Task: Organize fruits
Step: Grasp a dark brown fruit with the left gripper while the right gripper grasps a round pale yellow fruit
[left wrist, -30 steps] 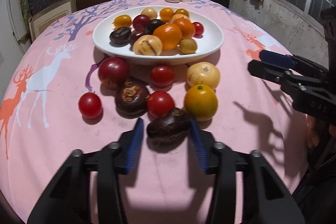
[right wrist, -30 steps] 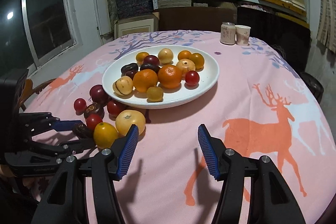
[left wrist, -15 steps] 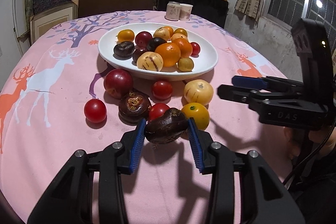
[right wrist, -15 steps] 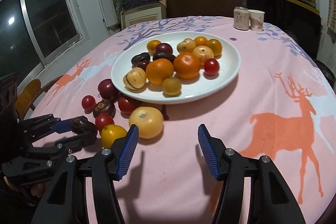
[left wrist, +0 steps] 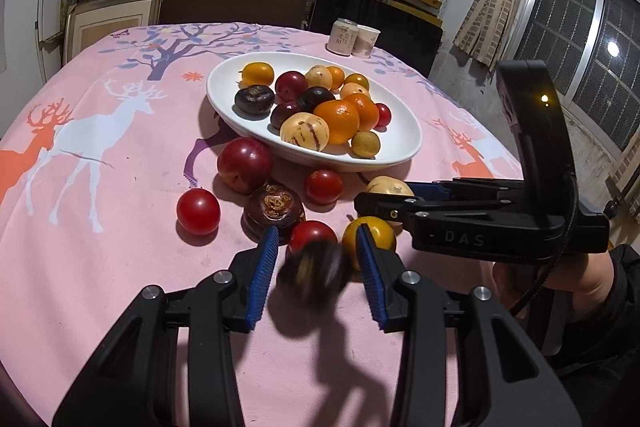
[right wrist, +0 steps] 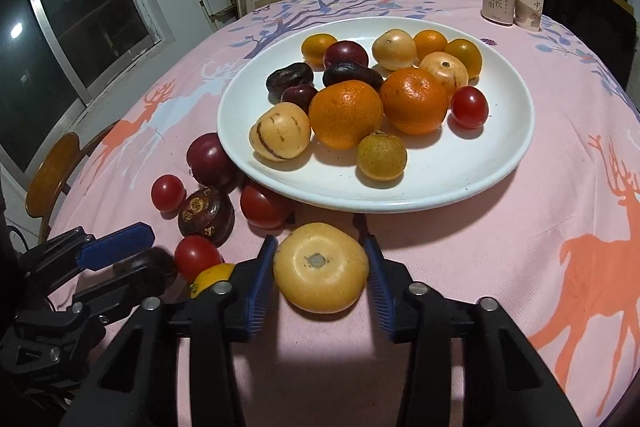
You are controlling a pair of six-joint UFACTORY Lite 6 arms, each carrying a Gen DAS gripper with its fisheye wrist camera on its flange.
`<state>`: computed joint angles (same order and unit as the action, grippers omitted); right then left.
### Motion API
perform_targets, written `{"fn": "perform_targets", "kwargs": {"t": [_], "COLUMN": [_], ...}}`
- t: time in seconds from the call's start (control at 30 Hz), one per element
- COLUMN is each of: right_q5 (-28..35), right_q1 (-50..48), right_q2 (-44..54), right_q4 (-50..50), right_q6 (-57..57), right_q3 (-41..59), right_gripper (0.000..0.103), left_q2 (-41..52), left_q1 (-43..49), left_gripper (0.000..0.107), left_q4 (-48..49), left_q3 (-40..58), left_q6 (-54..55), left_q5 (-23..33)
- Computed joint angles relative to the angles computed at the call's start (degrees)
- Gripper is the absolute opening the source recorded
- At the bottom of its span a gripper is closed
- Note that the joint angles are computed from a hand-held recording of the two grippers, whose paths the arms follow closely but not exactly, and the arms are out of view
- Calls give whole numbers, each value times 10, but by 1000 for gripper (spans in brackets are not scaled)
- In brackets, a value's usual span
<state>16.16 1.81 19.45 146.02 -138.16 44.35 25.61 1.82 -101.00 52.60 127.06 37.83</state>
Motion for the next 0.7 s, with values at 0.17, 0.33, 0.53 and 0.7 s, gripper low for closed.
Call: {"fn": "perform_targets", "kwargs": {"t": [0.17, 0.33, 0.53, 0.7], "right_q5": [5, 23, 52, 78], "right_q1": [17, -2, -54, -84], "right_q2": [-32, -76, -72, -58], "right_q4": [115, 105, 35, -73], "right_q6": [-115, -113, -57, 25], "right_q3": [-33, -85, -109, -101], "right_gripper": [43, 44, 44, 44], "left_q2": [-2, -1, -42, -142], "left_q1": [-2, -21, 9, -51], "left_gripper": [39, 39, 39, 56], "left_q4": [-8, 6, 59, 61], "left_q3": [-3, -4, -55, -163], "left_q6": [9, 11, 23, 128], "left_q5": [-3, -36, 12, -30]}}
